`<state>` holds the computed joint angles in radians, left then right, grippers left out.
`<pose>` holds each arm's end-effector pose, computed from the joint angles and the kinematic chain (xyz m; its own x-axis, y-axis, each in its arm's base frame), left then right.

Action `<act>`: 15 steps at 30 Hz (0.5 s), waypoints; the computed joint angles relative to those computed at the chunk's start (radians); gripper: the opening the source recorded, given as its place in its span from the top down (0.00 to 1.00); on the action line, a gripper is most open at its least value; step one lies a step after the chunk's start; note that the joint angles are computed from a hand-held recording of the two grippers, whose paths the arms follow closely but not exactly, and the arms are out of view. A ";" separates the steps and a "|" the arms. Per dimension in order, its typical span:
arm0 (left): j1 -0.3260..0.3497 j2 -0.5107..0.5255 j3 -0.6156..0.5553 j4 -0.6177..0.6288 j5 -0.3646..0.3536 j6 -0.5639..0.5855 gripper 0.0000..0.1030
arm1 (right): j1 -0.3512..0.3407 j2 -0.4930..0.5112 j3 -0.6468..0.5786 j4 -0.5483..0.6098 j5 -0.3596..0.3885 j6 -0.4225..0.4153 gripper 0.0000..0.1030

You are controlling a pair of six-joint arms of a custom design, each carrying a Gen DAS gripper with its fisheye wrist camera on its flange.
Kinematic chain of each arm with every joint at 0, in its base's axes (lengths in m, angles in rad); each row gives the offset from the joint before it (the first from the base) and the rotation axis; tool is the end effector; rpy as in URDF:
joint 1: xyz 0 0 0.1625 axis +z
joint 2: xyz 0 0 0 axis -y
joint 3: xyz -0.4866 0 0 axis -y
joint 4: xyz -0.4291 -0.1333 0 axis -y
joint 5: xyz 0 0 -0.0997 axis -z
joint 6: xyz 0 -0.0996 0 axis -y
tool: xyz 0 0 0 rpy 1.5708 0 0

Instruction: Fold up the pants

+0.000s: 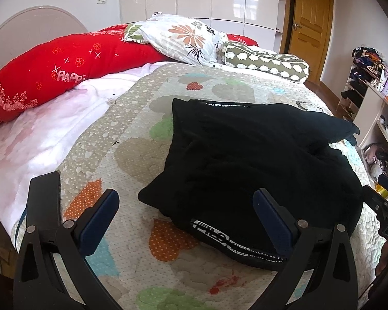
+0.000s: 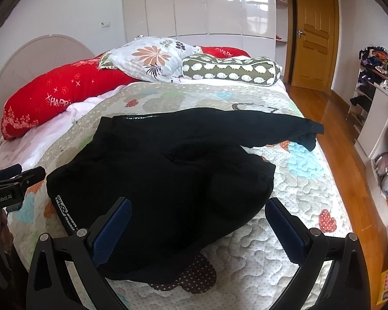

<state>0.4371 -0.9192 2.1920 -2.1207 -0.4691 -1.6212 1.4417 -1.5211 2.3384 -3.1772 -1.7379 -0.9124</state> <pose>-0.3282 -0.3985 0.0395 -0.6958 -0.3503 -0.6270 0.3086 0.6425 -0.7014 0.0568 -0.4689 0.3371 -0.6607 -0.4033 0.6331 -0.7060 0.6205 -0.3416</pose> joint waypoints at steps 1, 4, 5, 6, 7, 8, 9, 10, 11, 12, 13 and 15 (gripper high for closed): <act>0.000 0.002 -0.001 -0.004 -0.001 0.002 0.00 | 0.001 0.001 0.001 -0.003 -0.001 -0.001 0.00; 0.001 0.009 -0.004 -0.016 -0.004 0.015 0.00 | 0.001 0.003 0.001 -0.004 -0.001 0.002 0.00; 0.001 0.011 -0.005 -0.021 -0.004 0.019 0.00 | 0.000 0.002 0.001 -0.001 0.000 0.003 0.00; 0.001 0.013 -0.006 -0.028 -0.006 0.026 0.00 | -0.001 0.004 0.001 -0.002 -0.002 0.003 0.00; 0.003 0.014 -0.006 -0.034 -0.007 0.033 0.00 | -0.001 0.005 0.001 -0.003 -0.006 0.003 0.00; 0.003 0.017 -0.008 -0.035 -0.007 0.036 0.00 | -0.001 0.008 0.000 -0.005 -0.009 0.003 0.00; 0.003 0.019 -0.009 -0.038 -0.009 0.038 0.00 | -0.002 0.008 0.000 -0.003 -0.010 0.001 0.00; 0.005 0.020 -0.010 -0.043 -0.010 0.043 0.00 | -0.004 0.009 0.000 -0.003 -0.010 0.000 0.00; 0.006 0.022 -0.010 -0.047 -0.011 0.045 0.00 | -0.006 0.009 0.000 -0.001 -0.009 0.000 0.00; 0.007 0.023 -0.011 -0.050 -0.013 0.047 0.00 | -0.007 0.009 -0.001 0.001 -0.009 0.000 0.00; 0.009 0.025 -0.011 -0.055 -0.016 0.049 0.00 | -0.008 0.010 -0.001 0.001 -0.009 0.000 0.00; 0.012 0.027 -0.011 -0.065 -0.021 0.056 0.00 | -0.010 0.012 -0.002 0.003 -0.009 0.000 0.00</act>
